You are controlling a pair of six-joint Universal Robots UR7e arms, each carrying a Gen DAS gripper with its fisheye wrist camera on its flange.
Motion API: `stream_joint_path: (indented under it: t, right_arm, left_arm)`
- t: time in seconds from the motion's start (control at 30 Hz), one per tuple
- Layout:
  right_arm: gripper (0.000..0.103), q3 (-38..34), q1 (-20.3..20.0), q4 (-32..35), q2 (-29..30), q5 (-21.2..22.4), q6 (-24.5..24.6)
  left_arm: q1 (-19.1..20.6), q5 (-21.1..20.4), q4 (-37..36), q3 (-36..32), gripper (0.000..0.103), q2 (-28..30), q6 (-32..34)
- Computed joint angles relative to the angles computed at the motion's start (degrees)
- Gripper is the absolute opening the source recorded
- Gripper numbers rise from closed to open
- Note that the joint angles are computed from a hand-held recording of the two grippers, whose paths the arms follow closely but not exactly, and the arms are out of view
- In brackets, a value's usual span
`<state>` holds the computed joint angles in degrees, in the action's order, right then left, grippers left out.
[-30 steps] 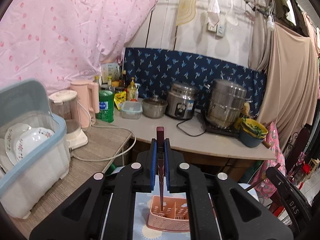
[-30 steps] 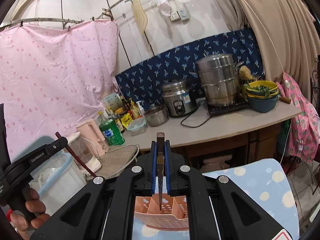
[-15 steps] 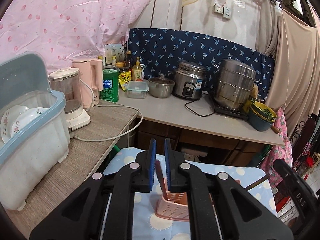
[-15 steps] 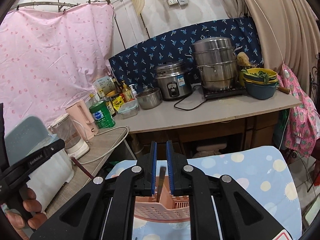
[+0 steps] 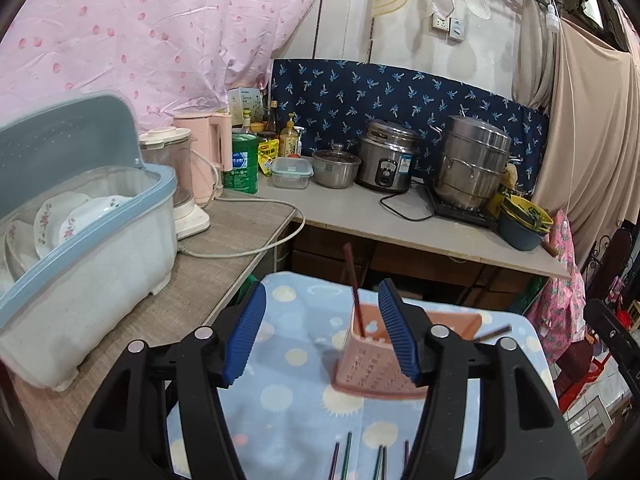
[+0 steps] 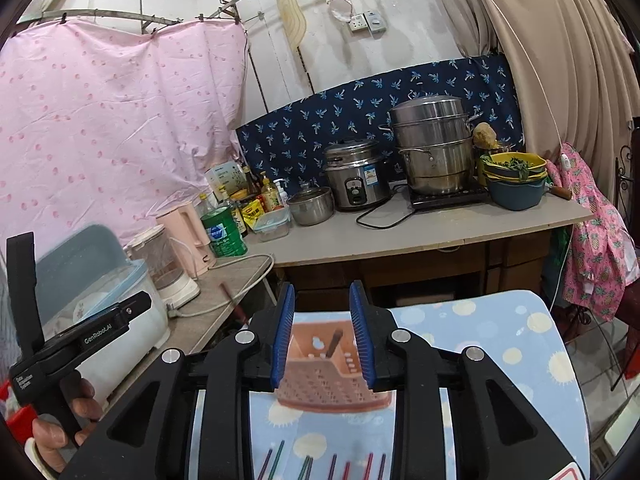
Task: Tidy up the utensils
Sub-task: 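Open both tools to drop the chopsticks into the pink holder, then move both open tools back down to the chopstick row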
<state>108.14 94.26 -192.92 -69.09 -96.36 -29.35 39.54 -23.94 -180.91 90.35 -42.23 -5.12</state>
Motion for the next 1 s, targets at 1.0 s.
stream_joint_path:
  t: [1.0]
  right_arm:
    - [0.029, 35.8, -11.3, -15.4, -9.1, -6.9, -7.8]
  left_arm:
    - [-9.1, -3.8, 32.8, 36.7, 0.057, -15.6, -47.2]
